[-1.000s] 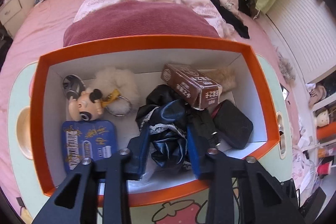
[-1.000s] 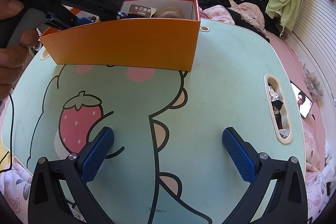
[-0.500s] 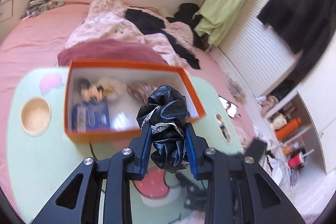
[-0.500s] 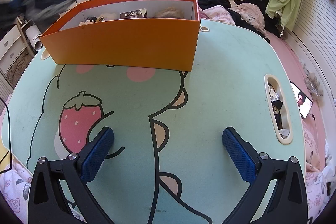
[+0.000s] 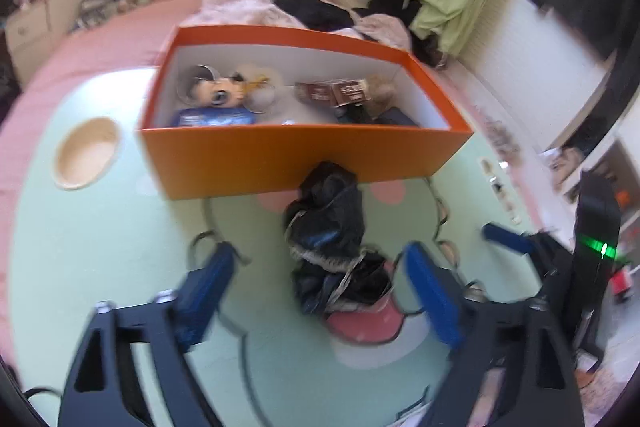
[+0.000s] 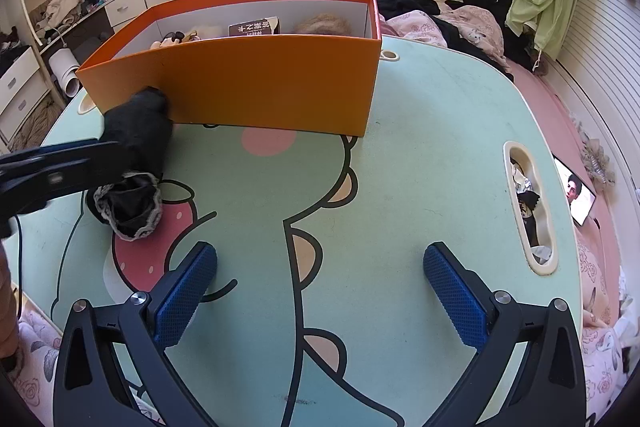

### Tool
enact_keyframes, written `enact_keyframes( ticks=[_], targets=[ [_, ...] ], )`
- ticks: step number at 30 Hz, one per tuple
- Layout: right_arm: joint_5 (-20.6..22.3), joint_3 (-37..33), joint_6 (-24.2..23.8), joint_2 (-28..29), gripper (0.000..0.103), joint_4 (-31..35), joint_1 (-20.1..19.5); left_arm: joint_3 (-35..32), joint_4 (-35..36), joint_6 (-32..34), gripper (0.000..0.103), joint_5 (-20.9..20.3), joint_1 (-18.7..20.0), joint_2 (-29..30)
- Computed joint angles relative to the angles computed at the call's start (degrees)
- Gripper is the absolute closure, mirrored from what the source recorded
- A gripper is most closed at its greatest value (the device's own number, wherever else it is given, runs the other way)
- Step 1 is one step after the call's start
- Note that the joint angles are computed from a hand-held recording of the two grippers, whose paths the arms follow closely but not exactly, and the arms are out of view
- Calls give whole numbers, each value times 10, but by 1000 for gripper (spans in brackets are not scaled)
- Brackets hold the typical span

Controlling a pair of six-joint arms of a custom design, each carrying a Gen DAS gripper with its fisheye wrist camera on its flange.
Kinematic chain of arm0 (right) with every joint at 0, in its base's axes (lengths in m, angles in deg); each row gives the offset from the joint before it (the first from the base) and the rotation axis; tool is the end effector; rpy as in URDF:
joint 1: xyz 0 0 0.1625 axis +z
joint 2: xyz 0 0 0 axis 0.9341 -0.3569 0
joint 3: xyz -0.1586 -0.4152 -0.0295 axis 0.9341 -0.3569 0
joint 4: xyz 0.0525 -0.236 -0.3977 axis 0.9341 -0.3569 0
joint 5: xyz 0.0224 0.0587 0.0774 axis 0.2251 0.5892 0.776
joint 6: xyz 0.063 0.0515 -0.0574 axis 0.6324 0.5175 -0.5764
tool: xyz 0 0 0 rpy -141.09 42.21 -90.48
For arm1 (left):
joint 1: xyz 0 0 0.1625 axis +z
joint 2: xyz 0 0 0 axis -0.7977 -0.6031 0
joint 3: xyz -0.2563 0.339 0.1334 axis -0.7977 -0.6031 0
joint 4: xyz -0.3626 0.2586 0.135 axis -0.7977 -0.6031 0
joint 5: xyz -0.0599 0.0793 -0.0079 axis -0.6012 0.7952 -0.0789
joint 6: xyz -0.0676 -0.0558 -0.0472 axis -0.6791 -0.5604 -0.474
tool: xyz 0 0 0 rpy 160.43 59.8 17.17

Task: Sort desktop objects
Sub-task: 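Lift the black cloth bundle out of the box with the left gripper, then reach into the box and grasp the brown printed carton with the right gripper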

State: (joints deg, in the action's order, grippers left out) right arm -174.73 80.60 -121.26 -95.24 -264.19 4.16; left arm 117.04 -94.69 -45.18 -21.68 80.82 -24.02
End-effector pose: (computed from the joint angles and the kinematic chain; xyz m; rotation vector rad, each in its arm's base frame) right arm -0.0244 -0.4326 0.2848 0.4608 -2.3085 0.6770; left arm -0.3867 -0.4279 -0.0554 0.5327 2.5236 -0.6842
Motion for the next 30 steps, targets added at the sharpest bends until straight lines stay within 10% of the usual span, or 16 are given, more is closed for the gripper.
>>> enact_keyframes(
  ticks=[7, 23, 26, 30],
  targets=[
    [-2, 3, 2, 1, 0, -4, 2, 13, 168, -91, 0, 51, -33, 8],
    [45, -3, 6, -19, 2, 36, -16, 11, 153, -78, 0, 62, -30, 12],
    [99, 11, 8, -58, 34, 39, -22, 9, 155, -80, 0, 63, -31, 14],
    [145, -18, 23, -80, 35, 93, 9, 4, 155, -80, 0, 63, -32, 18]
  ],
)
